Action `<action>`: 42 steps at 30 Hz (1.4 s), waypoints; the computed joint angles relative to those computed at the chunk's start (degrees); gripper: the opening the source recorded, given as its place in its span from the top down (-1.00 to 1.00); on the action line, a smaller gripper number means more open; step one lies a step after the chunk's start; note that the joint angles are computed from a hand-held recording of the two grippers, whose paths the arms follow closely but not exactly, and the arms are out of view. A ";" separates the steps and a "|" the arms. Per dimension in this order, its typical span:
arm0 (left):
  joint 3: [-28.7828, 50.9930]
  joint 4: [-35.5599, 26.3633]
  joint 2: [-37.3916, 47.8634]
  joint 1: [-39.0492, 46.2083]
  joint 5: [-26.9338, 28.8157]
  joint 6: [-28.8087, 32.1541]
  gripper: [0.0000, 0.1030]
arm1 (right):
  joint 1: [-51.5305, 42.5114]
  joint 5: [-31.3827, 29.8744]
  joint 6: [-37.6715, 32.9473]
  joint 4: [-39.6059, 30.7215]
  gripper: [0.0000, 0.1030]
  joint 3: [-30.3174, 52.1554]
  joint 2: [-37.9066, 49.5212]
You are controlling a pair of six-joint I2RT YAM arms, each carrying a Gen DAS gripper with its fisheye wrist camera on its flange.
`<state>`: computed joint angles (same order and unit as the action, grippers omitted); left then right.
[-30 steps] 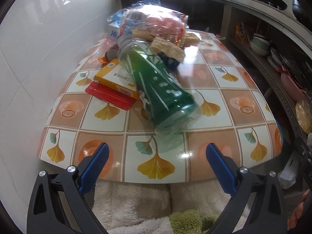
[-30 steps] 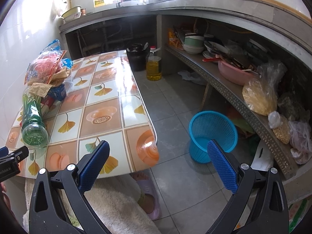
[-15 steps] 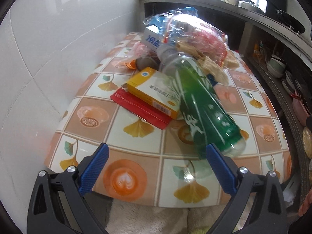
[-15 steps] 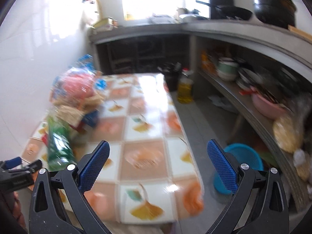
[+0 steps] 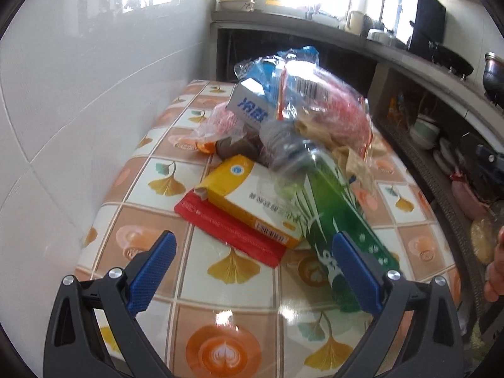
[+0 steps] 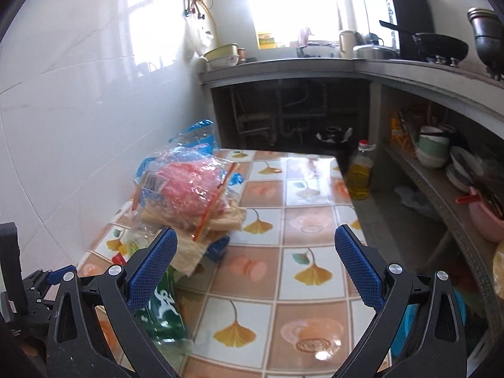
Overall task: Collect trash
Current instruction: 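Move the right tool toward the pile and grasp the blue-and-white wrapper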
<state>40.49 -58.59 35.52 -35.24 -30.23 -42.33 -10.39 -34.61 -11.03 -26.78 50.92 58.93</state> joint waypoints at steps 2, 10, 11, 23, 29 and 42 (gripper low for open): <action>-1.36 4.02 -2.78 7.20 5.61 5.85 -0.89 | 2.21 1.16 0.95 0.31 -0.86 1.09 1.41; -4.46 11.55 -4.08 27.04 22.82 15.69 -0.89 | 8.05 5.36 1.78 1.70 -0.86 3.81 5.36; -4.70 12.14 -3.78 28.34 24.23 16.47 -0.89 | 8.34 5.85 1.77 1.63 -0.86 3.98 5.70; -4.60 16.40 -2.27 33.84 28.46 18.96 -0.89 | 15.58 25.40 -4.21 -5.44 -0.86 11.61 8.65; -4.65 18.05 -2.05 36.05 29.39 20.72 -0.89 | 11.77 14.70 -6.86 -3.70 -0.85 12.76 7.17; -6.55 18.75 -3.00 43.38 35.91 22.90 -0.85 | 26.17 15.76 -8.53 -3.19 -0.85 20.57 17.06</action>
<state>33.93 -39.84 32.52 8.14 5.67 -19.43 15.78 -18.84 -19.56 -29.97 71.49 75.99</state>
